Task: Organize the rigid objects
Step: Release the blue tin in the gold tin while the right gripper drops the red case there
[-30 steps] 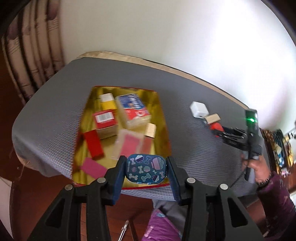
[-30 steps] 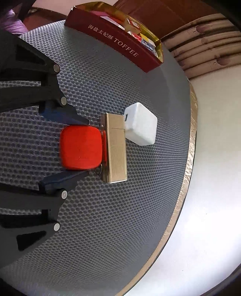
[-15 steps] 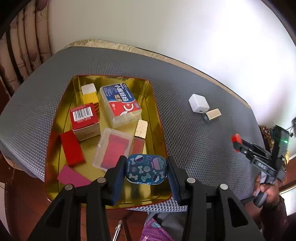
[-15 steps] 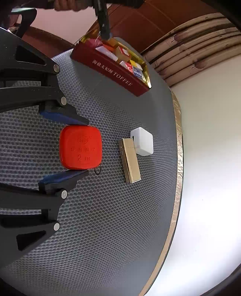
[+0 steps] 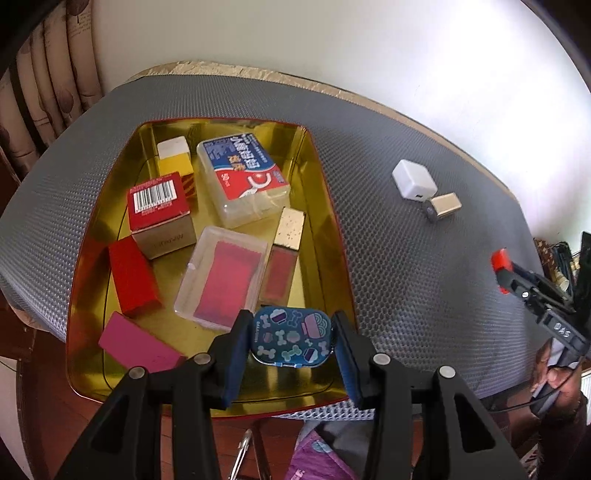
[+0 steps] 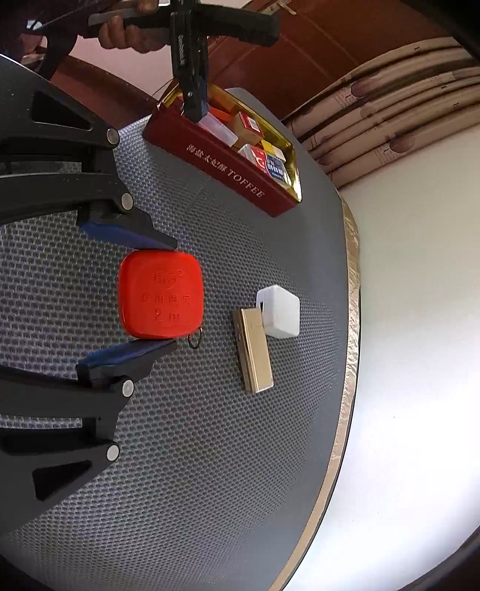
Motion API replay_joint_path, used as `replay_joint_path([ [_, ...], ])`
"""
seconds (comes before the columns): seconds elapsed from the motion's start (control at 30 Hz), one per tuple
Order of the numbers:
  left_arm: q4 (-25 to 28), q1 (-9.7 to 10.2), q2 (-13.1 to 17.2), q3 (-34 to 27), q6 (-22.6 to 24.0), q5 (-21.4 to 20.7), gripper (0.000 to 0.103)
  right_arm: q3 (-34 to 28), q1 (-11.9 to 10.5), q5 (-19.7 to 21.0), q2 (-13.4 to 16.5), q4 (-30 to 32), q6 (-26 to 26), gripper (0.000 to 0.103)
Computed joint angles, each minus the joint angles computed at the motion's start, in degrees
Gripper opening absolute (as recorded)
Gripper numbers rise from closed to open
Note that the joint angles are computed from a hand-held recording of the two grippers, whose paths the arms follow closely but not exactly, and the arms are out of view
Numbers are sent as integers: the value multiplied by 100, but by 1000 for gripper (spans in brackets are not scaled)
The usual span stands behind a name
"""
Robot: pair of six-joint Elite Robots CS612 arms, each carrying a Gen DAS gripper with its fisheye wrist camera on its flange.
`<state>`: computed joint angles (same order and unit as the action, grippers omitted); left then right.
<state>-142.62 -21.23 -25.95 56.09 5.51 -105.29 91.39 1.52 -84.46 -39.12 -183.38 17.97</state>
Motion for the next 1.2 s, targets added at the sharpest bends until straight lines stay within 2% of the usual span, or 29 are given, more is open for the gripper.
replay_joint_path([
  [0.17,211,14,38,-79,36,-59,45,-30,35,46,-30,-19,-63,44],
  [0.3,188,49,5,-37,-61,-158,46,-102,80,106,-62,-28,-169,44],
  [0.37,-75,97,-92,144,-263,-258,46,-182,113,205,-67,-41,-229,44],
  [0.43,-732,142,-270,524,-617,-195,46,-298,143,315,-55,0,-333,44],
  [0.5,-1720,132,-524,1102,-1049,374,47,-481,186,486,-13,75,-442,44],
  [0.6,-2607,62,-776,1699,-1329,1464,50,-851,259,813,110,315,-633,44],
  [0.7,-3062,43,-861,1969,-1435,2100,52,-1304,388,1063,318,643,-876,44],
  [0.8,-3143,62,-849,1993,-1710,2524,53,-1779,492,1377,556,1086,-1057,44],
  [0.87,-3151,123,-824,1952,-1840,2454,53,-2123,575,1572,730,1441,-1189,44],
  [0.93,-3137,152,-810,1939,-1926,2491,53,-2473,681,1565,904,1797,-1488,44],
  [1.03,-3088,197,-803,1941,-1986,2323,53,-2880,784,1501,1103,2165,-1625,44],
  [1.2,-2914,224,-790,1894,-1926,2102,53,-3112,862,1436,1225,2469,-1721,44],
])
